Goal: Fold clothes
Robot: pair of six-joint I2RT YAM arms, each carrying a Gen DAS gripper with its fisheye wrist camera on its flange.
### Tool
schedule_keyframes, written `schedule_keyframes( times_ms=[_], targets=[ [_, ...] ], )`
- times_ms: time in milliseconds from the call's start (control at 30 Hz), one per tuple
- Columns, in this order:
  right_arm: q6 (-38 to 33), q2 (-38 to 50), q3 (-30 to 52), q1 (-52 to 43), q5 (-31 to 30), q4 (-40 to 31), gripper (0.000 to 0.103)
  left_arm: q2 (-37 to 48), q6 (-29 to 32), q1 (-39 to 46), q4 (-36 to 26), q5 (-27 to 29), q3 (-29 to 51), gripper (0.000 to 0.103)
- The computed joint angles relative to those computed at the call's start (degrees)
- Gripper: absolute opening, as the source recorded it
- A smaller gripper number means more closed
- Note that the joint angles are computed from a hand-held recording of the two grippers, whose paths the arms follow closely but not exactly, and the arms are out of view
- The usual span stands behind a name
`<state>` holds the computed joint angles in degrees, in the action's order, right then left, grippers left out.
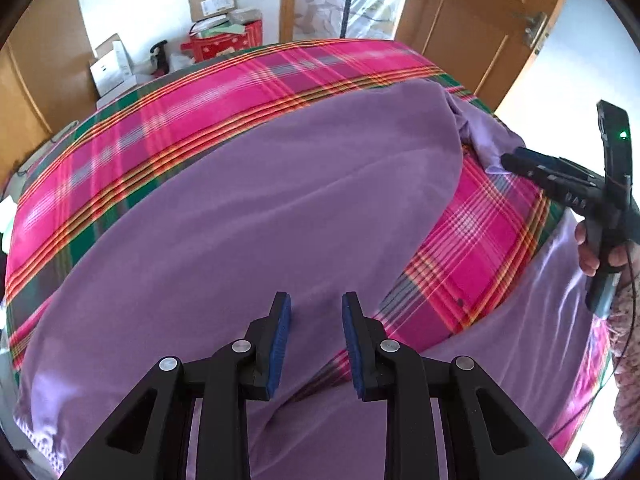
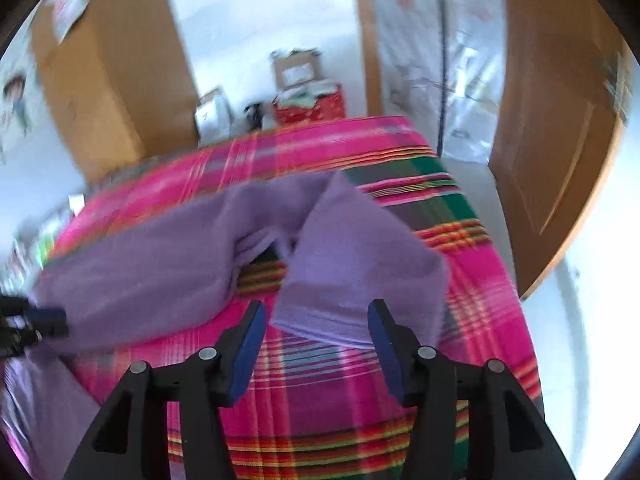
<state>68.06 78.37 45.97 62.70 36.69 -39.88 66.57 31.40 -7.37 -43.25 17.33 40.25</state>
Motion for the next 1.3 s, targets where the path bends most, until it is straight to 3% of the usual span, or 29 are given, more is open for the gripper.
schedule_keyframes(
  times_ms=[167, 233, 333, 400, 433, 767, 933, 1167, 1300],
  targets=[
    [-3.3, 7.3, 3.2, -2.5, -1.7, 0.2, 0.053, -3.8, -4.1, -9.4, 7.3, -9.1, -5.6, 0.027],
    [-3.0, 7.1, 2.2, -3.1, -1.3, 0.9, 0.047, -4.1, -3.9, -11.4, 8.4, -11.0, -6.8, 0.027],
    [-2.7, 4.4, -0.3, -3.8, -0.8, 2.2, 0.032, -4.2, -4.7, -11.9, 9.2, -11.6, -7.2, 0.027],
    [-2.1, 4.0, -0.5, -4.5, 0.6, 0.5, 0.009, -2.9, -5.2, -11.5, 9.0, -11.1, -6.3, 0.027],
    [-0.8, 3.5, -0.5, -4.5, 1.7, -1.2, 0.006, -2.4, -5.4, -11.1, 8.8, -10.6, -6.0, 0.027],
    [1.9, -15.1, -9.9, -17.0, 5.0, -3.7, 0.005, -0.2, -6.4, -11.1, 10.0, -9.6, -5.4, 0.028],
    [-4.1, -21.8, -12.8, -28.9, 1.8, -2.0, 0.002, 0.5, -5.6, -10.3, 9.6, -8.4, -5.0, 0.028],
    [-13.7, -23.2, -13.3, -43.4, -2.0, 2.5, 0.002, 0.1, -5.9, -10.4, 9.3, -8.4, -5.1, 0.028],
    [-15.1, -29.9, -17.2, -47.7, -9.4, 5.3, 0.003, 0.0, -6.0, -10.2, 9.5, -8.1, -5.3, 0.028]
  ],
)
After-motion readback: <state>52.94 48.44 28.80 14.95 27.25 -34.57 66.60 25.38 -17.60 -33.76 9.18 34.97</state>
